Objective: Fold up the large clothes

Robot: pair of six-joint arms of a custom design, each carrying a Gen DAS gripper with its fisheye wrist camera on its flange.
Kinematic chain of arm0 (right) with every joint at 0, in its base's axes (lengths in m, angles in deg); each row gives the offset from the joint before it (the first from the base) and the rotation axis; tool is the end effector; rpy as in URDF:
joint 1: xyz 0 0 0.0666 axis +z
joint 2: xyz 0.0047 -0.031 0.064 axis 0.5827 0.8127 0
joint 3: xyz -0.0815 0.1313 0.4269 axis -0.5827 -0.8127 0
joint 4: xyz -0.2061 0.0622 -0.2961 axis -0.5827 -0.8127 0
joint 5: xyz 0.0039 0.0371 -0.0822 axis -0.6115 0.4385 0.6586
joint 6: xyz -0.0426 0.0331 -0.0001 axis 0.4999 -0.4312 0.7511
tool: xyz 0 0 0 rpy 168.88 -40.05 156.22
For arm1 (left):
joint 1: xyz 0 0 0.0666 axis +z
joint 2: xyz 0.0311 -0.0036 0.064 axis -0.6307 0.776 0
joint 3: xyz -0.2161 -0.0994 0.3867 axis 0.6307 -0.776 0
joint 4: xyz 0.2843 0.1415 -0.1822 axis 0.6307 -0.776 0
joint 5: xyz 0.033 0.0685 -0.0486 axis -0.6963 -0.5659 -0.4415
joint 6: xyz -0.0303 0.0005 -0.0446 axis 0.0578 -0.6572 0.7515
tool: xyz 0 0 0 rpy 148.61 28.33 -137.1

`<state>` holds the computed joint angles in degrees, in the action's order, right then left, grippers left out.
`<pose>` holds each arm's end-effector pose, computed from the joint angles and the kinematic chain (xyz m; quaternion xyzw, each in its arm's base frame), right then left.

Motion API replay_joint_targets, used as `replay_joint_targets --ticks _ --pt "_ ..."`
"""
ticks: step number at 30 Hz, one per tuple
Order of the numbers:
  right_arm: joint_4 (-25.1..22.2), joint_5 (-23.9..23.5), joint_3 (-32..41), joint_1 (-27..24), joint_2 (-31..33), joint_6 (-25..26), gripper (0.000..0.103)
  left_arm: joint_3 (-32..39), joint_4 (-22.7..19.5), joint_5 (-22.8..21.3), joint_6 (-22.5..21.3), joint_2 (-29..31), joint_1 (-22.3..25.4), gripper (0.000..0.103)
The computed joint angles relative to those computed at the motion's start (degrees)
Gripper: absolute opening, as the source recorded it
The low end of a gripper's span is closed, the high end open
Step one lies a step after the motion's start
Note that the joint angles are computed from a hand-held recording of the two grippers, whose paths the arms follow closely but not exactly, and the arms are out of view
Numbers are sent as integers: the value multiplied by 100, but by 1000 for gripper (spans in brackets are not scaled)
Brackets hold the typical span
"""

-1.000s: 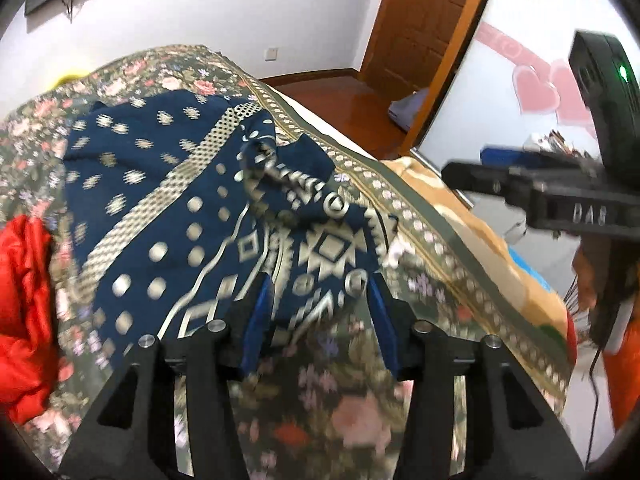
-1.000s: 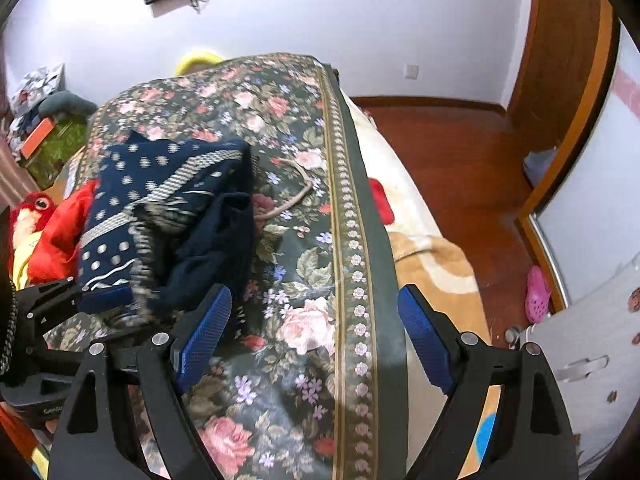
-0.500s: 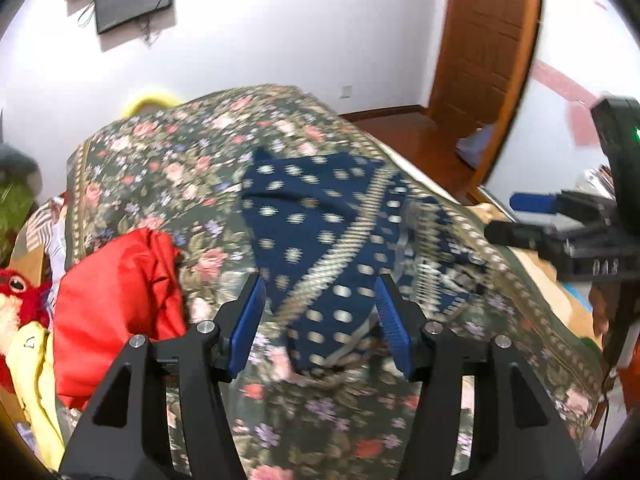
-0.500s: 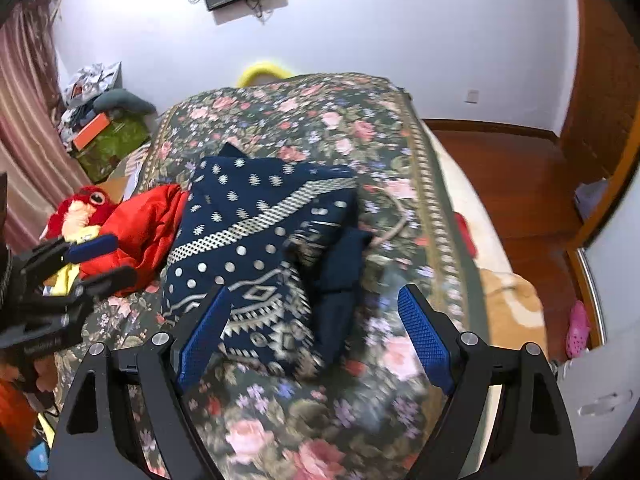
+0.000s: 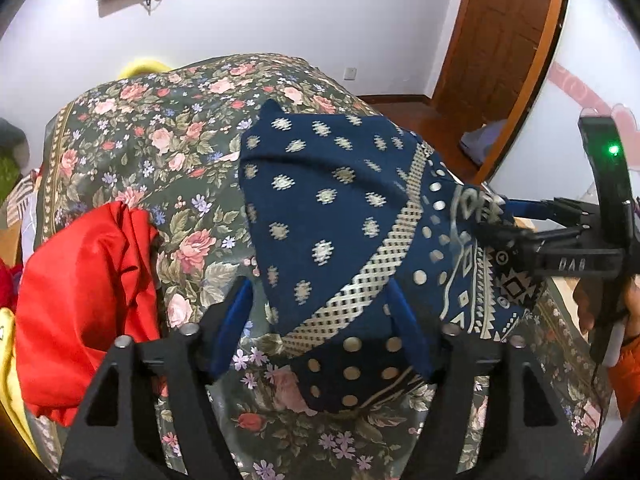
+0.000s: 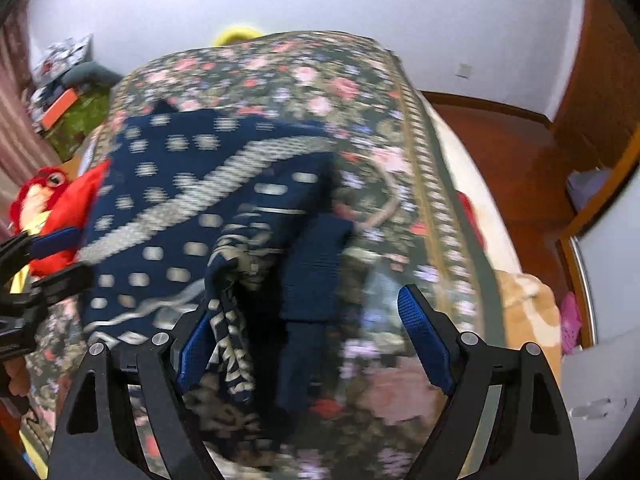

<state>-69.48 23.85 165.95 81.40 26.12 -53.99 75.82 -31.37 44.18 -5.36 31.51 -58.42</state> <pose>0.3444 0.3352 0.5777 0.0378 0.9527 0.0553 0.2963 0.4177 -0.1540 0.5821 0.2001 0.9168 -0.1416 0.3152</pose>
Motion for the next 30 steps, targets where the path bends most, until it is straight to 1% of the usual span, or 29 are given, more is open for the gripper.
replay_joint_targets --ticks 2,4,5,7,9,11,12,14,15,17,19,21,22,23,25,27,30 --pt "39 8 -239 -104 -210 -299 83 0 -55 174 7 2 77 71" --pt "108 5 -361 -131 -360 -460 83 16 -104 221 10 -6 122 71" --pt "232 -114 -428 -138 -452 -485 83 17 -92 174 0 -20 121 71" --pt "424 -429 -438 -145 -521 -389 83 35 -45 -46 -58 -57 73 71" --pt "615 -584 -397 -69 -545 -291 83 83 4 -242 -87 -76 15 71" --pt "821 -851 -364 -21 -515 -217 83 187 -36 -212 -30 -47 11 71" --pt "906 -975 -370 -28 -495 -205 83 255 -94 -140 29 -11 24 71" --pt "1117 -1303 -427 -60 -428 -246 83 437 -328 38 189 114 62 77" --pt "1178 -1424 -471 -90 -389 -286 83 505 -433 197 297 183 101 81" --pt "1298 -1733 -573 -172 -270 -383 83 539 -549 618 510 286 203 82" --pt "1360 -1896 -673 -250 -196 -440 83 560 -694 1030 745 421 318 82" --pt "1563 -2142 -842 -354 -181 -494 83 508 -732 1311 979 529 398 84" --pt "1723 -2301 -963 -406 -209 -499 83 487 -735 1408 1074 583 416 91" --pt "1827 -2409 -1048 -467 -205 -483 83 473 -712 1487 1171 636 429 96" --pt "1876 -2503 -1118 -530 -198 -453 87 490 -669 1633 1302 759 421 96" --pt "2047 -2634 -1239 -597 -210 -467 96 556 -668 1737 1319 862 397 97" --pt "2418 -3074 -1467 -742 -230 -561 98 657 -671 1808 1397 1006 369 101"
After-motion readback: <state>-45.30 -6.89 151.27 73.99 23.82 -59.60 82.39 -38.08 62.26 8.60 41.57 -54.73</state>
